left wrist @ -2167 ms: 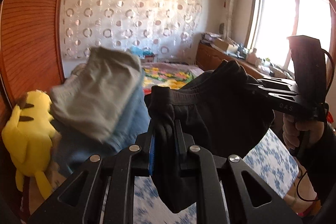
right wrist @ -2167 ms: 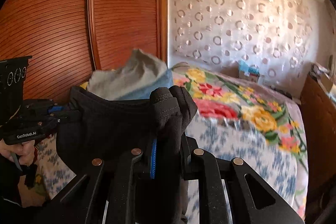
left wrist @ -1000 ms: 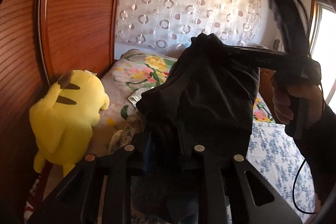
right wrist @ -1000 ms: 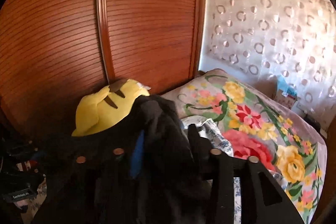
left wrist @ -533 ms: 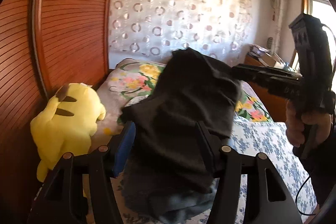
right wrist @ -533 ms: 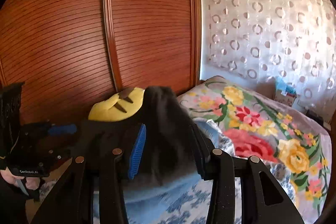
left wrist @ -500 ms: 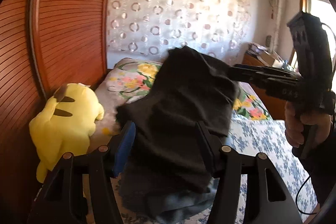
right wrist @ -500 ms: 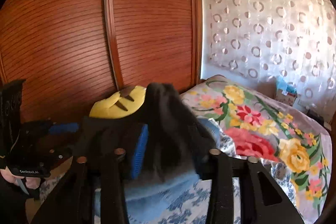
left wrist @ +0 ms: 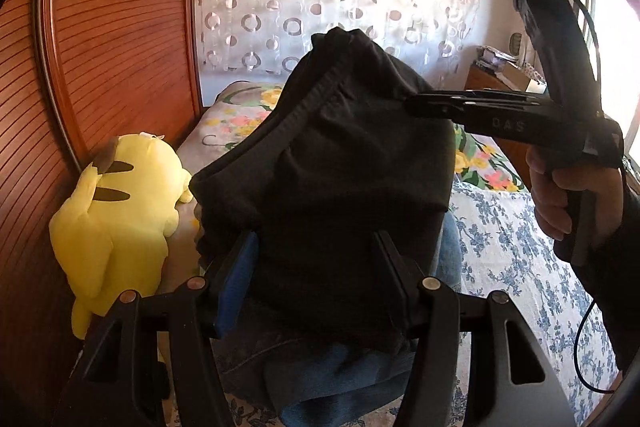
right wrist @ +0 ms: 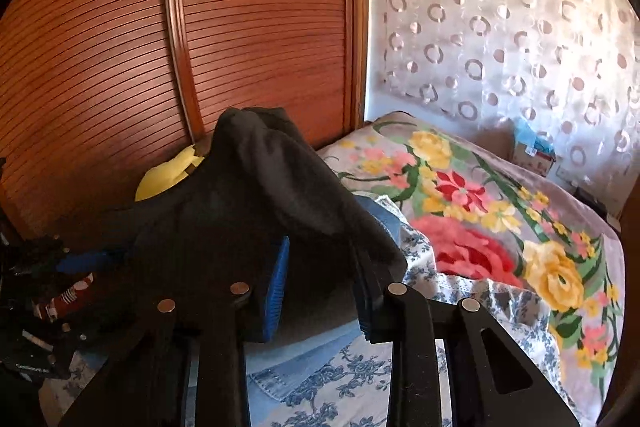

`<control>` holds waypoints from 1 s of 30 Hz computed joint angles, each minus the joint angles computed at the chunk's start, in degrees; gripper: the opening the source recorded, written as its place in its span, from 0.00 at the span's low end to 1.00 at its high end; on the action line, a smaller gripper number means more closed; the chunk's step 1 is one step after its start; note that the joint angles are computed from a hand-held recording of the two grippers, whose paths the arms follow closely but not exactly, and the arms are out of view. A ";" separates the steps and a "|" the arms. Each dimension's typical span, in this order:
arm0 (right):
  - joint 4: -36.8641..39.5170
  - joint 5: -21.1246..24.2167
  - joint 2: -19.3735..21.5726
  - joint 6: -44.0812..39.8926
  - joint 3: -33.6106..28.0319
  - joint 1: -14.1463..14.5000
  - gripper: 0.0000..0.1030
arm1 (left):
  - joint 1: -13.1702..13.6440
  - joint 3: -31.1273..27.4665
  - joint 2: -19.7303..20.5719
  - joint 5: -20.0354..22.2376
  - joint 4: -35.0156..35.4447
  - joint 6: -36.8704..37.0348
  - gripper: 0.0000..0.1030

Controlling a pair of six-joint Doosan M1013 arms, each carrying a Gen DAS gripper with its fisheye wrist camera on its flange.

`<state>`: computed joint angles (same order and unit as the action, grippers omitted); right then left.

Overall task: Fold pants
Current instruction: 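Carry the folded pants with both grippers onto the stack of jeans, then open both grippers and release the pants on top of the stack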

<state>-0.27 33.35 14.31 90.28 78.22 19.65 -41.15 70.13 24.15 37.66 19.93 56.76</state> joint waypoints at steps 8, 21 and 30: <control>-1.87 -2.43 -2.41 3.95 3.09 0.76 0.30 | -0.30 -0.58 -0.09 1.36 0.53 0.33 0.58; -13.27 -4.93 -7.58 18.01 9.44 3.55 0.30 | -1.83 2.10 -2.40 -3.74 2.17 -0.62 0.81; -23.38 -4.68 -9.44 29.51 12.22 5.91 0.45 | -3.36 2.59 -2.93 -1.90 8.74 -5.36 0.81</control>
